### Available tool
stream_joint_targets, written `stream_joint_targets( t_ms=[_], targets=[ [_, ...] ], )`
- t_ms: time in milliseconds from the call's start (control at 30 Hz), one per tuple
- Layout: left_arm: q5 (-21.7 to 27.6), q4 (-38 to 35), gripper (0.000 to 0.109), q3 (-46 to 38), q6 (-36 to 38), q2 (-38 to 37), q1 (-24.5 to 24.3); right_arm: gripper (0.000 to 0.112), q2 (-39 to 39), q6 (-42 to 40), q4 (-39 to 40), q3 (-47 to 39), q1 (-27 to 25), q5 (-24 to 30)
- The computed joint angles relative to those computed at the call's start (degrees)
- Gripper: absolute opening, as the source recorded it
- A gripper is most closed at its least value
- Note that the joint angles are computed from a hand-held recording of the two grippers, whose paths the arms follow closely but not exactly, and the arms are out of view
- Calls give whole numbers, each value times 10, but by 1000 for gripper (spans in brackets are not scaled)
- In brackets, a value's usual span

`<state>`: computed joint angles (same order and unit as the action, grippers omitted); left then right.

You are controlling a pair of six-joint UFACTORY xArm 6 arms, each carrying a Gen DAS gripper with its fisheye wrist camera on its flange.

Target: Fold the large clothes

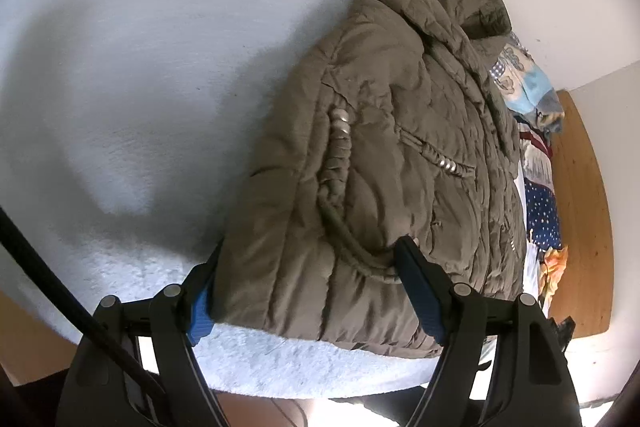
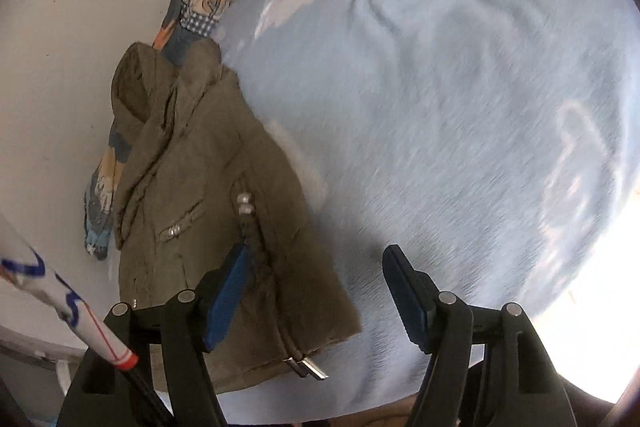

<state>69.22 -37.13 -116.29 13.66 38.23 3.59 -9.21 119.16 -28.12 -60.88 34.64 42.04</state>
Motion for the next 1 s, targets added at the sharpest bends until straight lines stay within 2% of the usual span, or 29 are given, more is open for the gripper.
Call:
stream_joint_targets(
  t_ms=[133, 167, 200, 233, 267, 300, 333, 400, 500, 567, 733, 900, 1000],
  targets=[
    [-17, 6, 78, 9, 13, -4, -6, 75, 44, -47, 31, -27, -3, -48],
    [-27, 7, 72, 19, 24, -11, -8, 75, 54, -59, 36, -36, -1, -50],
    [-45, 13, 56, 33, 38, -22, -16, 67, 66, -68, 37, -51, 2, -43],
    [-55, 20, 48, 41, 51, -29, -21, 47, 77, -86, 43, -68, 7, -24],
    [-67, 26, 42, 53, 60, -37, -24, 39, 85, -108, 50, -84, 10, -6],
    [-84, 35, 39, 66, 67, -47, -30, 25, 87, -117, 52, -92, 12, 8],
    [-102, 46, 37, 81, 74, -58, -36, 20, 91, -127, 47, -106, 16, 27],
    [-124, 56, 33, 101, 88, -72, -45, 16, 103, -142, 39, -138, 24, 76],
    [-147, 63, 28, 131, 109, -97, -51, 13, 143, -185, 10, -229, 50, 199],
    [-157, 59, 27, 155, 121, -116, -52, 13, 153, -201, -10, -261, 63, 246],
    [-161, 43, 27, 201, 137, -151, -44, 12, 140, -187, -29, -268, 82, 281],
    [-160, 42, 27, 200, 145, -152, -43, 11, 128, -172, -38, -262, 96, 305],
    [-162, 40, 27, 194, 154, -150, -45, 11, 151, -191, -48, -299, 101, 341]
  ],
)
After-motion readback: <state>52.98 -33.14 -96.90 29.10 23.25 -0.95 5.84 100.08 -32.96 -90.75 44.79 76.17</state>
